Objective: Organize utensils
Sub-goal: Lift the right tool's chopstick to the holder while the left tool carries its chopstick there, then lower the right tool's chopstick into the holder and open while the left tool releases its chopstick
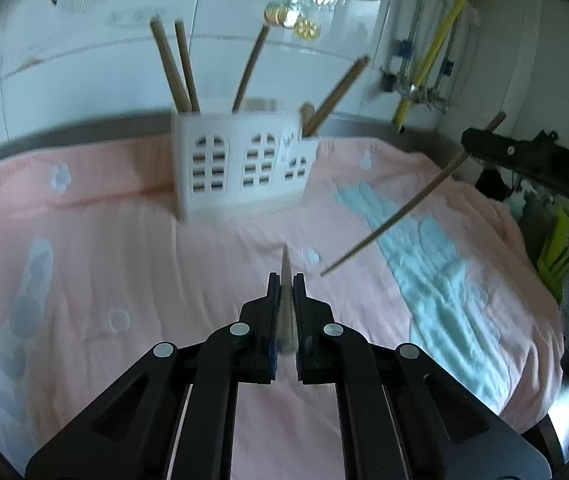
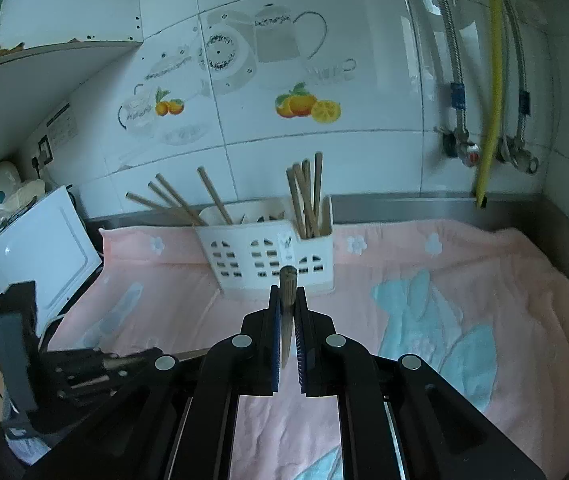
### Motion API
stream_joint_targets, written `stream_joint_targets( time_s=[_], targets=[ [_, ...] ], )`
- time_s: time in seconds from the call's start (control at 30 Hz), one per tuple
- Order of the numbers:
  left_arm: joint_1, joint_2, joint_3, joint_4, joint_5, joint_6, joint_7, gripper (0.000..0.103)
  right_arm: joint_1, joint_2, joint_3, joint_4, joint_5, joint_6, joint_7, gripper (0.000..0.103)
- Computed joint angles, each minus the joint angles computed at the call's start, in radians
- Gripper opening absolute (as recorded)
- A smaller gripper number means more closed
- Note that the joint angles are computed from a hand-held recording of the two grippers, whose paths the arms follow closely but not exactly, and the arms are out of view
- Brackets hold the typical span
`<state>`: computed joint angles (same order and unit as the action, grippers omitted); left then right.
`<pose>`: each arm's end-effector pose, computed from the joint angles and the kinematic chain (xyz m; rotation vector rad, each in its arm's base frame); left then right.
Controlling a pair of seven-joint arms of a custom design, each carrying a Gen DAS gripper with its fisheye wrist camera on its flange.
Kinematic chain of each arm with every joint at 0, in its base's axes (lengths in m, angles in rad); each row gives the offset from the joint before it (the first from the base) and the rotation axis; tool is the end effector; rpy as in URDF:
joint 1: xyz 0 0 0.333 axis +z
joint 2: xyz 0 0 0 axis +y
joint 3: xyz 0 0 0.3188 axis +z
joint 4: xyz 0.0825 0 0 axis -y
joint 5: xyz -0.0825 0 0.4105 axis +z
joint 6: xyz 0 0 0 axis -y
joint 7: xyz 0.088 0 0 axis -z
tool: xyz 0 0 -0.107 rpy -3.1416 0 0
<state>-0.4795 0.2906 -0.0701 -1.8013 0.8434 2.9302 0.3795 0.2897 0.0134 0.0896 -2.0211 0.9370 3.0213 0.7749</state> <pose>0.5705 -0.3998 0.4588 -1.6811 1.8598 -1.0982 0.5936 0.1717 0.5281 -1.7262 1.2780 -0.5241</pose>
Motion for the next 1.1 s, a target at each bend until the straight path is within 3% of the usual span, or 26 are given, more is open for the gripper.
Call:
stream_joint_targets(
  time_s=[0.4, 0.6, 0.8, 1.1],
  targets=[
    [0.042, 0.010, -0.007, 0.145, -0.069, -0.011, 0.157, 0.005, -0.067, 0.128, -0.013, 0.245, -0.357, -0.092, 0.317, 0.007],
    [0.008, 0.001, 0.038, 0.228, 0.027, -0.033, 0.116, 0.005, -0.093, 0.185, -0.009, 0.352, -0.493, -0.113, 0.435, 0.007],
    [0.022, -0.030, 0.031, 0.268, 0.145, -0.088, 0.048, 0.005, -0.117, 0.231, 0.014, 0.446, -0.533, -0.115, 0.478, 0.007],
    [0.082, -0.060, -0.012, 0.270, 0.182, -0.109, 0.023, 0.005, -0.133, 0.311, 0.043, 0.592, -0.563, -0.147, 0.505, 0.007]
  ],
)
